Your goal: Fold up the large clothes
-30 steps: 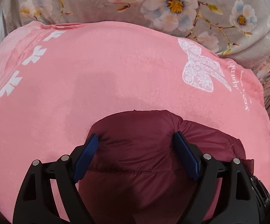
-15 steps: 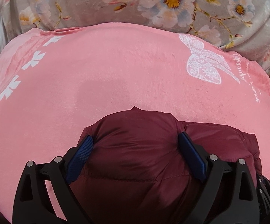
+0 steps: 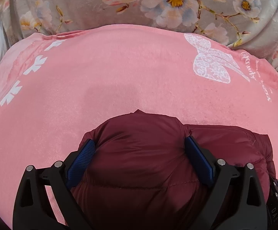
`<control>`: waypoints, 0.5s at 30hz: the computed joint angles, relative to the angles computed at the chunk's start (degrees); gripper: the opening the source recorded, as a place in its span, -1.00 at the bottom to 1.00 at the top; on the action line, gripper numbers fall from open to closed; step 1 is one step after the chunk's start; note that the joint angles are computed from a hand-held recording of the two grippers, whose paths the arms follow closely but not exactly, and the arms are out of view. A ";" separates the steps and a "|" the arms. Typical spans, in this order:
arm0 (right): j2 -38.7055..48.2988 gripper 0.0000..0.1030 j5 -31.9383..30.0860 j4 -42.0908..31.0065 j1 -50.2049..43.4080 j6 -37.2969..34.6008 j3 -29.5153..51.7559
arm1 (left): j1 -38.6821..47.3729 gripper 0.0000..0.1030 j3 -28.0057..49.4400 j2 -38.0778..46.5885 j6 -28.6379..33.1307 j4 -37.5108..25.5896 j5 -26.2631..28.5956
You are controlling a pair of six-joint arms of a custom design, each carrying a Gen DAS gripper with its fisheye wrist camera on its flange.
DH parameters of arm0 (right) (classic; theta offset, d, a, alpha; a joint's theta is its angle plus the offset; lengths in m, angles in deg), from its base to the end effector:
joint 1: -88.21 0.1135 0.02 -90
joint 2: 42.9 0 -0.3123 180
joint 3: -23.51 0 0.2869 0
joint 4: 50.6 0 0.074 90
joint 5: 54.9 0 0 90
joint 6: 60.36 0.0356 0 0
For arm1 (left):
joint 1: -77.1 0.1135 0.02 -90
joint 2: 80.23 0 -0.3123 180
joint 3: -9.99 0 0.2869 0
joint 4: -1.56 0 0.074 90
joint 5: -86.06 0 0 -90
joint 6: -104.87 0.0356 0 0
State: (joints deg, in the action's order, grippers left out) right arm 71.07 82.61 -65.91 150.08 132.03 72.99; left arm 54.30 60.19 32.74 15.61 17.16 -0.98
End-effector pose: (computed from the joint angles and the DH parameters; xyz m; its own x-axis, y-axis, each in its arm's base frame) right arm 0.1588 0.2414 0.0434 -0.4221 0.6098 -0.6708 0.5678 0.7547 0.3287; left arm 0.3198 -0.1364 0.0656 -0.6706 0.2959 -0.6803 0.4281 0.9033 -0.0291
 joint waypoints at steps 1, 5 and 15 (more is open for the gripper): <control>-1.60 -0.77 0.62 -0.82 1.81 2.56 -1.11 | 1.00 0.79 -0.17 -0.91 1.06 -1.43 1.75; -5.04 -0.45 7.74 -20.65 16.60 19.86 3.45 | 9.98 0.79 -5.34 -11.52 9.23 -10.52 15.23; 6.88 -0.05 0.21 -31.27 32.92 35.85 14.21 | 35.69 0.79 -19.88 -21.69 38.86 -26.69 31.24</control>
State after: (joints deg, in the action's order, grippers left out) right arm 77.95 82.82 -97.17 183.00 167.89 87.20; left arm 89.99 40.30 11.05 54.48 -9.54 30.25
